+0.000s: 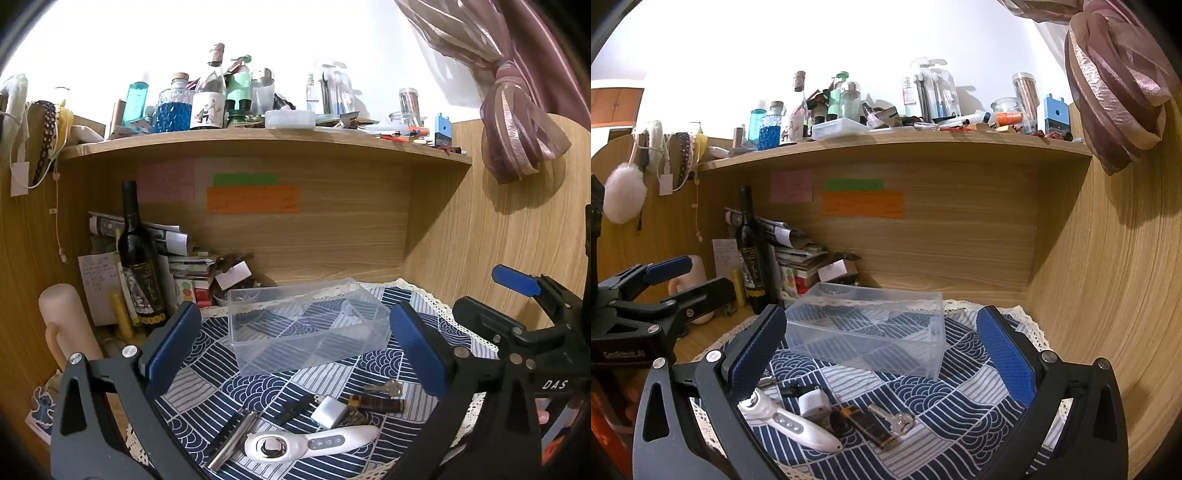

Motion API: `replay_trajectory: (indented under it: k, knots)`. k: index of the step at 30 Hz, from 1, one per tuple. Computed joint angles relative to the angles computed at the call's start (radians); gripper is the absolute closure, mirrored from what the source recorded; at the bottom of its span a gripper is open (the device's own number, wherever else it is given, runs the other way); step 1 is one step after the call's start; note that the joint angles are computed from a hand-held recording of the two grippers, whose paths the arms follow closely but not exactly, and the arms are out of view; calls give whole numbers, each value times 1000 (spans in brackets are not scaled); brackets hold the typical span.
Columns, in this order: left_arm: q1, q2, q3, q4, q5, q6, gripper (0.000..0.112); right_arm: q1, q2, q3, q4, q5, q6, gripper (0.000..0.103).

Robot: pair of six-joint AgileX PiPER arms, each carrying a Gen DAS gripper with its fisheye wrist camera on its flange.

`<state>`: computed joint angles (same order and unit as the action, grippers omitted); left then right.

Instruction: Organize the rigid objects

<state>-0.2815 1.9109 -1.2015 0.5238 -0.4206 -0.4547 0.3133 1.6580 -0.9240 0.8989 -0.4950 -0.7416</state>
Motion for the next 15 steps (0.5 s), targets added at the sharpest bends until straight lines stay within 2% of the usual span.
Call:
replay_trajectory:
  k: [5, 11, 15]
  knots:
    - [-5, -16, 19, -47, -9, 46, 9, -1, -3, 3, -12, -2, 19, 0]
    - [14, -14, 14, 19, -21, -16, 9, 0, -4, 3, -6, -4, 13, 0]
    - [7, -13, 19, -13, -26, 6, 9, -1, -4, 1, -1, 1, 15, 0]
